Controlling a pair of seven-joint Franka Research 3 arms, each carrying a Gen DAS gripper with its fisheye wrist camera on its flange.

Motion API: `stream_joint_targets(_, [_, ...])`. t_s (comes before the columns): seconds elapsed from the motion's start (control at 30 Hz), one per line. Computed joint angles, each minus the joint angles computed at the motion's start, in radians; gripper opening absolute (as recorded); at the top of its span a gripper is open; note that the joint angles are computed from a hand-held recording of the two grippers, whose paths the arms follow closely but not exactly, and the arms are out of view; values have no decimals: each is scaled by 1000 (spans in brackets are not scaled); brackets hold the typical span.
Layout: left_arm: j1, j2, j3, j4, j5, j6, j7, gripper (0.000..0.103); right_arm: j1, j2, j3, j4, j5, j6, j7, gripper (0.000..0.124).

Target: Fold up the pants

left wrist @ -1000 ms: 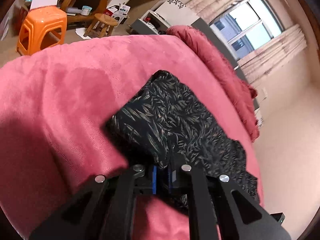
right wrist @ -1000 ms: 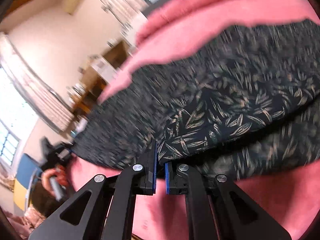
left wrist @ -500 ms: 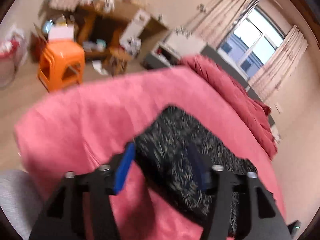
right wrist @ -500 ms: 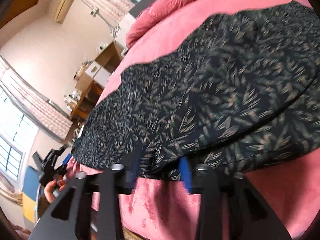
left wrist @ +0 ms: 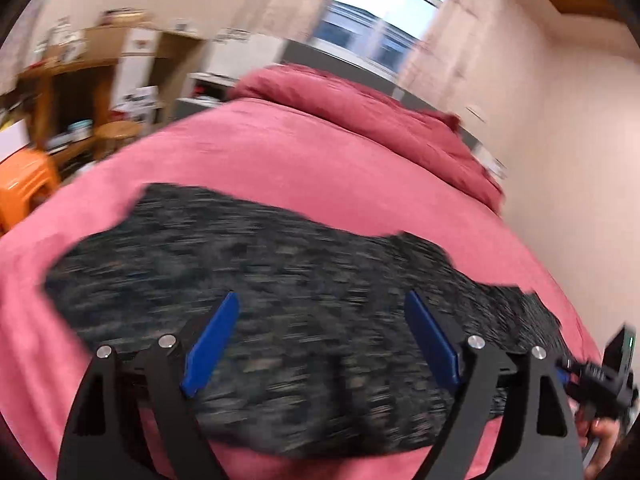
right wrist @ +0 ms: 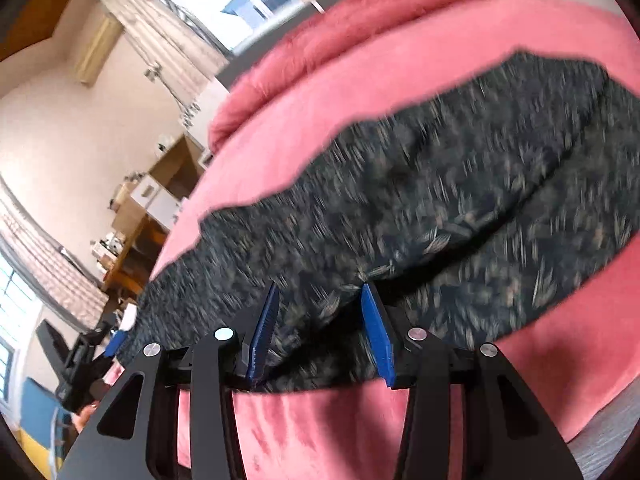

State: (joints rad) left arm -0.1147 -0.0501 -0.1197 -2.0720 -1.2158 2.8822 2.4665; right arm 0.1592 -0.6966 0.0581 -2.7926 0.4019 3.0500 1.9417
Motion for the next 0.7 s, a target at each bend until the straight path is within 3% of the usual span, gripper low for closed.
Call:
stream_joint_targets(0.1, [-22, 34, -29, 49, 63, 1, -23, 86, 56, 49, -57, 69, -6, -7, -67, 43])
stream_joint_targets(0.13, [-29, 61, -42, 79, 163, -8, -75, 86, 62, 75, -63, 102, -9, -20, -85, 43])
stream_joint_targets(0.2, [-32, 96, -60, 116, 286, -18, -146, 86, 18, 143, -26, 201, -48, -72, -98, 43])
stream_joint_targets(0.3, [-22, 160, -82, 183, 436, -81, -239, 87, 132, 246, -107, 329, -4, -90, -223, 43])
stream_joint_targets(0.37, [-17, 198, -87, 199, 540, -100, -338, 87, 144, 345, -100, 429, -2, -104, -287, 43])
stream_joint_targets(0.47, [28, 203, -123, 178, 514, -129, -339, 86, 148, 508, -87, 608, 22, -210, -369, 43])
stream_joint_targets(0.53, [68, 183, -154, 165, 368, -138, -238, 87, 131, 603, -61, 714, 12, -272, -392, 43])
stream_joint_targets(0.63, [66, 183, -144, 164, 345, -156, -227, 87, 109, 750, -25, 895, -63, -370, -368, 43])
stream_joint_targets(0.7, [56, 184, -138, 161, 363, -150, -239, 87, 108, 821, -25, 997, -155, -478, -314, 42])
